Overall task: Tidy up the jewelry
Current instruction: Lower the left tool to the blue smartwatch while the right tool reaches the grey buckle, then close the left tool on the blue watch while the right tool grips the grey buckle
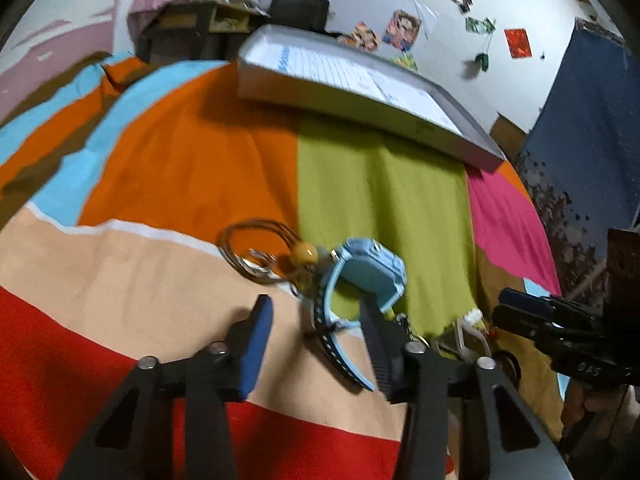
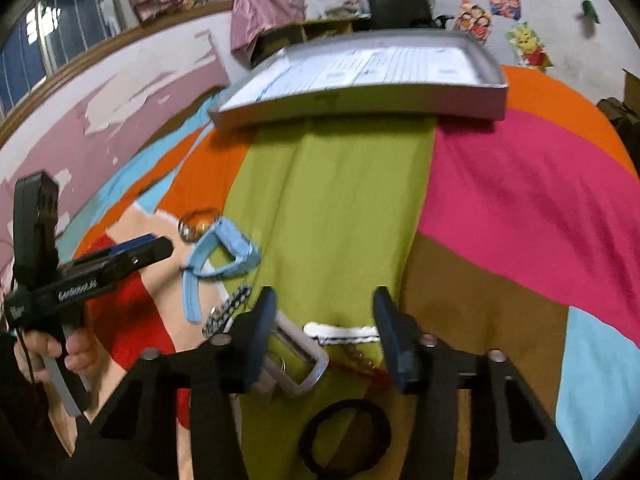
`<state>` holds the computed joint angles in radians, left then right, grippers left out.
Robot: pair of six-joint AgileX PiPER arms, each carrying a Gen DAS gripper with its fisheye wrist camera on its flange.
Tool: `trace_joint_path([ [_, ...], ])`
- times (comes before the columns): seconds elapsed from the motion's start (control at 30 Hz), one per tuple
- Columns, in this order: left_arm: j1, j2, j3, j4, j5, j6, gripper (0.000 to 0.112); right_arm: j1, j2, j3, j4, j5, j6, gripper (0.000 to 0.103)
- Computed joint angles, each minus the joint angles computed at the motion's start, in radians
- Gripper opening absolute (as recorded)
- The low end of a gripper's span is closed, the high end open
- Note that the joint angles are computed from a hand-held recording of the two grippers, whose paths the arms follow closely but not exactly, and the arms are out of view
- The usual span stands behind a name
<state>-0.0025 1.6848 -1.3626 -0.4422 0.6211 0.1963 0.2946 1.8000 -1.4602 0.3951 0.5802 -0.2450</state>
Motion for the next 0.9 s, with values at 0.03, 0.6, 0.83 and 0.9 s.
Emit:
trace_joint_path([
  [0.03,-0.006,0.008,-0.01,0.001,0.016,0.002,0.036,0.005,0.01,-0.011,-0.005,0.02,-0.006,0.039],
  [0.6,-0.051,0.109,-0.201,0.133,0.214,-0.165,0.012,0.074,0.184,-0.253,-0.13,0.267,-0.062,0.011],
  [0.83,-0.082,0.028,-0.171,0.173,0.224,-0.2,0.003,0.015,0.112,-0.186,0.005,0.201,-0.119,0.007],
  [0.9,-0.1,0.017,-0.175,0.209,0.239,-0.212,0.003,-0.002,0.093,-0.17,0.051,0.186,-0.139,0.007],
])
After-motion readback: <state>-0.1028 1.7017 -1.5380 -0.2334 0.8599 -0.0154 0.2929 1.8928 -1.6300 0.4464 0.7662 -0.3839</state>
